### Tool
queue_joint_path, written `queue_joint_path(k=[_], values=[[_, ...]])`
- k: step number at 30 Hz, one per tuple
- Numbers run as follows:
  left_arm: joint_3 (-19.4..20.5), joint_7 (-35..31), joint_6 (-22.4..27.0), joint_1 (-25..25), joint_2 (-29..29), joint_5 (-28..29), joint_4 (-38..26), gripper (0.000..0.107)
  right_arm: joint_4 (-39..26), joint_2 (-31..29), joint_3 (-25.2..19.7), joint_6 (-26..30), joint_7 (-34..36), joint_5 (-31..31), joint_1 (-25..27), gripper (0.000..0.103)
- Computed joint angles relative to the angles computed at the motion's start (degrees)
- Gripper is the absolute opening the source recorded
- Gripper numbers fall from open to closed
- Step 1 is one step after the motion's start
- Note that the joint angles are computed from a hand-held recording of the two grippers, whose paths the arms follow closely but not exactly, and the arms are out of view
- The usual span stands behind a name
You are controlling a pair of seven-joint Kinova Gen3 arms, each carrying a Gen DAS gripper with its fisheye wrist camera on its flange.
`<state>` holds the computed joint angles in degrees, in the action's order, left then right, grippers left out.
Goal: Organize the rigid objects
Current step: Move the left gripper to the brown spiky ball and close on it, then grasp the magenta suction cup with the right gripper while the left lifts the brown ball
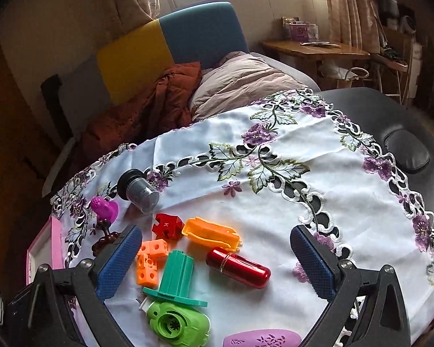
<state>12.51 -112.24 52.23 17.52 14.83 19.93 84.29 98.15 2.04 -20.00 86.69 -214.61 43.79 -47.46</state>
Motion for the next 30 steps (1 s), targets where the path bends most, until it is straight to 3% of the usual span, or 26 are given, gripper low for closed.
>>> queue_joint_path(k=[4,9,16,18,24,30], values=[[0.6,1.5,1.4,1.6,3.5,-0.5,-4.5,0.052,-0.3,0.2,0.1,0.5,0.4,0.1,0.0,0.103],[0.5,4.9,2.8,3.6,7.8,-1.8,-9.0,0.067,0.3,-0.3,0.3,0.1,-0.3,-0.3,0.3,0.103],[0.1,8.2,2.9,6.9,11.7,-5.8,-13.1,0.068,0.7,-0.6,0.1,-0.4,-0.5,-0.7,1.0,0.103],[-0.3,9.2,3.2,7.7,12.9,-6.8,-13.9,0.061,0.7,-0.6,0.1,-0.5,-0.3,-0.9,1.2,0.103],[2.7,2.2,-1.0,2.0,10.1,-0.4,-7.8,0.045,0.9,-0.5,0.2,-0.9,0.5,-1.3,1.5,0.103],[2.7,-3.8,-2.9,-1.4,6.3,3.1,-1.6,0.045,-0.4,0.7,0.5,-0.7,3.2,-1.8,1.4,0.102]])
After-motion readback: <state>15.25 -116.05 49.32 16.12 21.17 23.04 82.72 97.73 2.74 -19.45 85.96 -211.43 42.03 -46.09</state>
